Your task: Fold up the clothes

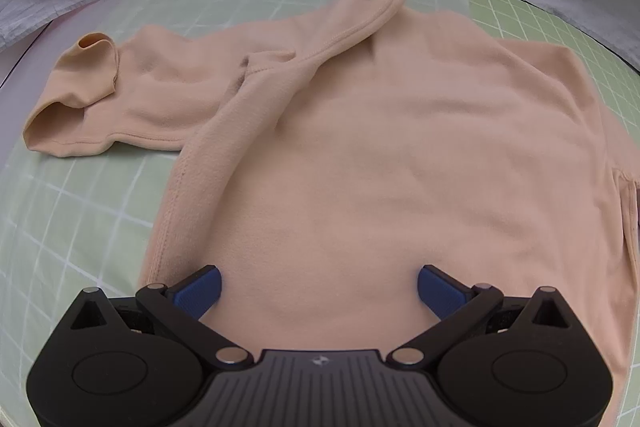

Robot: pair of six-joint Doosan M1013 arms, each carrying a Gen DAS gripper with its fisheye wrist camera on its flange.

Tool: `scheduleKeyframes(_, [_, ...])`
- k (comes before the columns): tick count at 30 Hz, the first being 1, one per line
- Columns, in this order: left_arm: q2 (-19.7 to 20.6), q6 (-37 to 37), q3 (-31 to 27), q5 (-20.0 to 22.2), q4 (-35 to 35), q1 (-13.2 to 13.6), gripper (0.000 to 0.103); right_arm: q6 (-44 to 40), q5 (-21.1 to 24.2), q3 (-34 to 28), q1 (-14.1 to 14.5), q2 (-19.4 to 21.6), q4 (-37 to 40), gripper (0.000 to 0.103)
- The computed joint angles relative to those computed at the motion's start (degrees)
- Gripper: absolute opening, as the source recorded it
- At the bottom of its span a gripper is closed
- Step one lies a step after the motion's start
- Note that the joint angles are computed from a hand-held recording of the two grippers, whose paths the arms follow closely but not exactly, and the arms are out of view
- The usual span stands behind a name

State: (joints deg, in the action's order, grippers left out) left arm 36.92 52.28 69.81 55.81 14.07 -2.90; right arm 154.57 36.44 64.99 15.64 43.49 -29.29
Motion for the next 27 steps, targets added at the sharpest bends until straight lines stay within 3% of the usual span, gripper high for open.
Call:
scheduleKeyframes(1, [-0.01,0.02,0.02,-0.03,-0.02,0.02,0.103,0.94,0.02,-0.10,-0.04,0.09,-0.31,0.040])
scheduleKeyframes(2, [-0.01,0.02,0.02,-0.03,-0.02,0.02,0.103,1.48,0.18,-0.34,-0.11,0.24,-0.36,0.042])
scheduleKeyframes(6, [-0.19,-0.61,0.38,-0.52,0.43,-0.09,0.103,1.66,1.29,-1.83,-0.61,1.07,0.94,0.043])
scheduleKeyframes(10, [-0.46,-1.70,0.97,-1.20,1.24,-0.32,0.103,3.25,-0.20,-0.60,-0.62,0.58,-1.78,0.007])
scheduleKeyframes(16, [-0.57,-2.02,1.17,-1.30,1.37,-0.37,0.103,14.84,-1.64,2.23,-0.05,-1.01,-16.92,0.006])
scheduleKeyframes(24, [-0.57,-1.38,1.18,-1.34,0.97,-0.09,0.103,11.22,3.30,0.58,-0.57,0.23,-10.75,0.008])
scheduleKeyframes(27, [-0.50,-1.07,1.02,-1.12,0.75,-0.04,0.103,10.27,4.65,0.05,-0.46,0.37,-10.03,0.017])
